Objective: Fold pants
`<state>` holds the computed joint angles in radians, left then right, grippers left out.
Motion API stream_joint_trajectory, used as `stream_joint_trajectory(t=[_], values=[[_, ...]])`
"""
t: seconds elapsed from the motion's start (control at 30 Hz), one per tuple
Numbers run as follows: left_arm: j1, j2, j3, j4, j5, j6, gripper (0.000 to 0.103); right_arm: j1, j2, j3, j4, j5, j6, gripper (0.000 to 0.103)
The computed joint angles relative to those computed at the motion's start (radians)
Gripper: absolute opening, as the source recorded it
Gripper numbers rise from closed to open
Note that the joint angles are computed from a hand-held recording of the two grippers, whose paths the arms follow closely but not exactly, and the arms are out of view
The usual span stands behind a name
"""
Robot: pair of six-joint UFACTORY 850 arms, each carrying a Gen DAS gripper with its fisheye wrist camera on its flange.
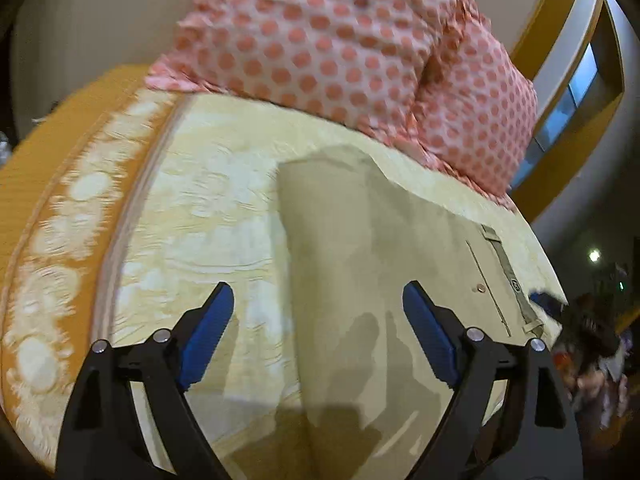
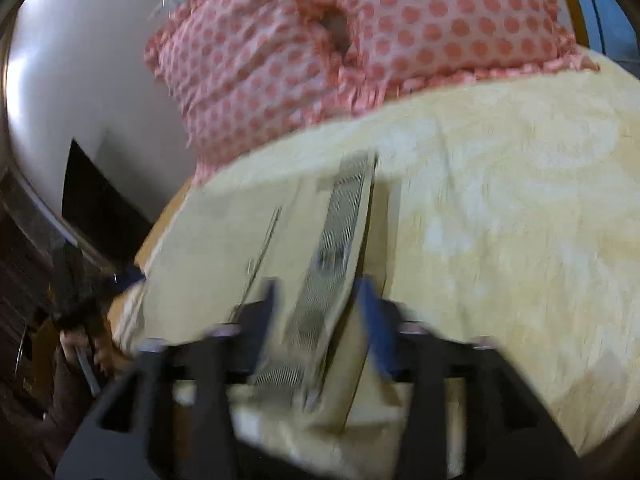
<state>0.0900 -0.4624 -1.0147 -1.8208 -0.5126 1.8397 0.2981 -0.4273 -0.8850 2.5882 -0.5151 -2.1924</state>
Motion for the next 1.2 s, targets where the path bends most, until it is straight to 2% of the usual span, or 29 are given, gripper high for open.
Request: stream_joint_trajectory(t=[0.2, 0.3, 0.4, 0.43, 0.47, 0.5, 0.53, 0.57, 0.6, 0.67, 0.7, 0.73, 0.83, 0.9, 0.93, 0.97, 1.03, 1.07, 1.1, 1.13, 1.17, 1.2], values=[[-0.027, -0.106, -0.139, 0.277, 0.012, -0.259, 0.087, -0.042, -0.153, -0.199, -0.289, 0.093, 0.283, 0.059], [-0.043, -0.135, -0.178, 0.340, 0.015, -0.310, 0.091, -0.049, -0.182, -0.219, -0.338, 0.041, 0.310, 0.057], [-0.058, -0.152, -0.209, 0.398, 0.014, -0.361, 0.091, -0.045, -0.182, -0.217, -0.359, 0.032, 0.299, 0.039], [-0.063, -0.156, -0.216, 0.414, 0.016, -0.373, 0.091, -0.050, -0.184, -0.213, -0.390, 0.001, 0.313, 0.024], [-0.070, -0.157, -0.220, 0.430, 0.026, -0.385, 0.085, -0.054, -0.185, -0.212, -0.414, -0.017, 0.328, 0.015], [-0.073, -0.156, -0.223, 0.442, 0.033, -0.393, 0.067, -0.058, -0.186, -0.210, -0.442, -0.036, 0.345, 0.014], [-0.074, -0.156, -0.229, 0.459, 0.036, -0.404, 0.057, -0.060, -0.182, -0.206, -0.447, -0.049, 0.344, 0.012], [-0.069, -0.159, -0.237, 0.466, 0.022, -0.417, 0.037, -0.064, -0.180, -0.206, -0.458, -0.063, 0.350, 0.011], [-0.059, -0.166, -0.248, 0.463, -0.009, -0.423, 0.022, -0.068, -0.181, -0.213, -0.473, -0.074, 0.371, 0.010], [-0.042, -0.176, -0.272, 0.433, -0.058, -0.411, 0.011, -0.080, -0.187, -0.230, -0.490, -0.109, 0.403, 0.010], [-0.046, -0.175, -0.280, 0.407, -0.048, -0.385, 0.010, -0.085, -0.191, -0.247, -0.493, -0.119, 0.411, 0.009], [-0.055, -0.173, -0.289, 0.375, -0.022, -0.348, 0.009, -0.086, -0.200, -0.272, -0.483, -0.124, 0.408, 0.009], [-0.090, -0.189, -0.341, 0.281, 0.066, -0.252, 0.008, -0.081, -0.226, -0.354, -0.472, -0.066, 0.400, 0.009], [-0.118, -0.234, -0.416, 0.186, 0.137, -0.189, 0.008, -0.081, -0.261, -0.427, -0.417, -0.016, 0.373, 0.009], [-0.129, -0.253, -0.445, 0.191, 0.172, -0.200, 0.011, -0.079, -0.280, -0.459, -0.394, 0.016, 0.363, 0.009], [-0.149, -0.288, -0.495, 0.238, 0.248, -0.243, 0.016, -0.076, -0.298, -0.490, -0.383, 0.053, 0.354, 0.011], [-0.175, -0.320, -0.529, 0.231, 0.377, -0.232, 0.022, -0.064, -0.342, -0.571, -0.451, 0.207, 0.436, 0.017], [-0.173, -0.309, -0.513, 0.165, 0.389, -0.164, 0.024, -0.059, -0.344, -0.575, -0.446, 0.247, 0.447, 0.020], [-0.169, -0.279, -0.480, 0.060, 0.387, -0.059, 0.024, -0.065, -0.329, -0.548, -0.400, 0.245, 0.416, 0.021], [-0.160, -0.245, -0.440, -0.042, 0.362, 0.045, 0.034, -0.072, -0.305, -0.505, -0.317, 0.201, 0.342, 0.030], [-0.147, -0.197, -0.376, -0.140, 0.295, 0.150, 0.047, -0.077, -0.282, -0.462, -0.247, 0.151, 0.268, 0.038], [-0.140, -0.174, -0.338, -0.200, 0.250, 0.214, 0.051, -0.077, -0.256, -0.416, -0.219, 0.097, 0.220, 0.038]])
